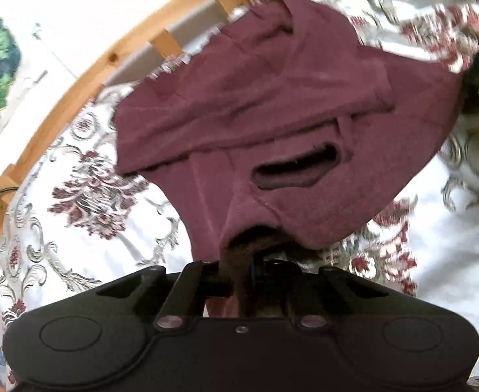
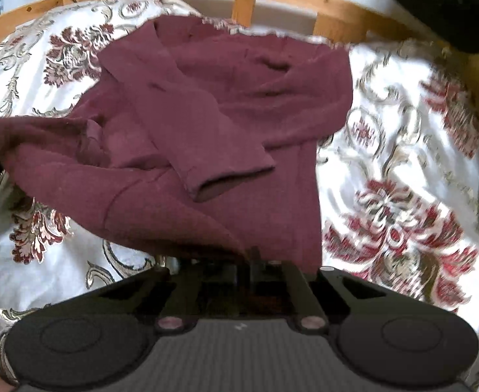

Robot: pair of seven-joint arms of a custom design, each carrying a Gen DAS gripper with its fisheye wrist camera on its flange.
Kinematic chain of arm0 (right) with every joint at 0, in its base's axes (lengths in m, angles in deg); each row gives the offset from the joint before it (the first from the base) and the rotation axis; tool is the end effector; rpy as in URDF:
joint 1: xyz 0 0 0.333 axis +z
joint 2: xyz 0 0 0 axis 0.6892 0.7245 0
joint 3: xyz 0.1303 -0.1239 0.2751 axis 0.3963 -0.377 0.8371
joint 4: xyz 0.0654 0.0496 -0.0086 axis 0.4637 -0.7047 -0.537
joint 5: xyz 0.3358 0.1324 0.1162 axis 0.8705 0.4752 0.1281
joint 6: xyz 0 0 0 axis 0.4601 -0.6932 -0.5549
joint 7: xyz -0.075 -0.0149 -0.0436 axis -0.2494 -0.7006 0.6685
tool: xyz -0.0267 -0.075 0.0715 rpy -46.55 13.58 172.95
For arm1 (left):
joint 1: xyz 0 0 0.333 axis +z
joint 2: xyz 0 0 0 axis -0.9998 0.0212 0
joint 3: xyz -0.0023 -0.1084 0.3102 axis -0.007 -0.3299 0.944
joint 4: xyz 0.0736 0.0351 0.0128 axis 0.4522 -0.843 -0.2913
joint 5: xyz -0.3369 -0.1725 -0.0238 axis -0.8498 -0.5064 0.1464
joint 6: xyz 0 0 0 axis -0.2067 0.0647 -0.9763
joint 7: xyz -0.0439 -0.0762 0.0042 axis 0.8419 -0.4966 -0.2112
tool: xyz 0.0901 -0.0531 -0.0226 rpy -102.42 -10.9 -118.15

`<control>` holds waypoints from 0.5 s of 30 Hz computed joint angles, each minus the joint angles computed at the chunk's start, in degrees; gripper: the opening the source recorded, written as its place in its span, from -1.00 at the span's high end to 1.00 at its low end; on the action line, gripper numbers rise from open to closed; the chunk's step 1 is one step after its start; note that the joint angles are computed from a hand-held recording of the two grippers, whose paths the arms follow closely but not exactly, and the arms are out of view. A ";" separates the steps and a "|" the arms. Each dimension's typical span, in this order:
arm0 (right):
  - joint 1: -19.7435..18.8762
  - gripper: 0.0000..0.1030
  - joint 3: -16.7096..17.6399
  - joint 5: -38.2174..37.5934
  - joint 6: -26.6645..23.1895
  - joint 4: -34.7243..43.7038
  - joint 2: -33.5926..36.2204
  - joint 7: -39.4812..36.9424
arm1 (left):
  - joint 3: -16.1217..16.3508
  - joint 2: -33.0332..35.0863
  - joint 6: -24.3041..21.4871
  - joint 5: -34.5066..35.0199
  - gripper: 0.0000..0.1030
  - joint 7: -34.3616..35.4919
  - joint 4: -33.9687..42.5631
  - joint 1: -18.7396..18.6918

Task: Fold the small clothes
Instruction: 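Grasp the shirt hem with the left tool while the right tool grasps it too, then lift the hem with both tools and fold it over toward the collar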

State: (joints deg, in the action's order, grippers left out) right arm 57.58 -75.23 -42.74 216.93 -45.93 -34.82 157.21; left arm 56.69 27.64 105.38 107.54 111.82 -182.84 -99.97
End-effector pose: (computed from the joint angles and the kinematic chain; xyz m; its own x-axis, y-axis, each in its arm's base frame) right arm 0.5340 0.1949 0.5184 0.0465 -0.9874 0.1510 -0.7146 -0.1385 -0.6857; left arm 0.5959 -0.1991 0.5222 -0.5625 -0.6563 -0.5028 -0.3820 0.7457 -0.5460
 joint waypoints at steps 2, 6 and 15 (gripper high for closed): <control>-0.01 0.88 0.55 -6.65 -0.26 -0.18 -0.98 4.94 | -0.09 -0.90 1.58 -0.92 0.84 0.07 -0.88 0.43; 0.07 0.88 2.41 -18.86 -2.96 -0.72 -3.66 14.04 | -0.94 -3.13 3.68 -4.07 0.84 2.52 -2.98 1.63; 2.44 0.89 6.50 -28.25 -12.98 -3.75 -10.77 19.73 | -3.28 -13.07 8.72 -24.47 0.85 21.39 -12.06 2.59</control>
State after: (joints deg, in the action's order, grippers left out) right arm 60.03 -68.74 -70.99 203.94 -49.68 -45.59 176.94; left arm 53.41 14.58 114.10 83.07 133.21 -194.90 -97.37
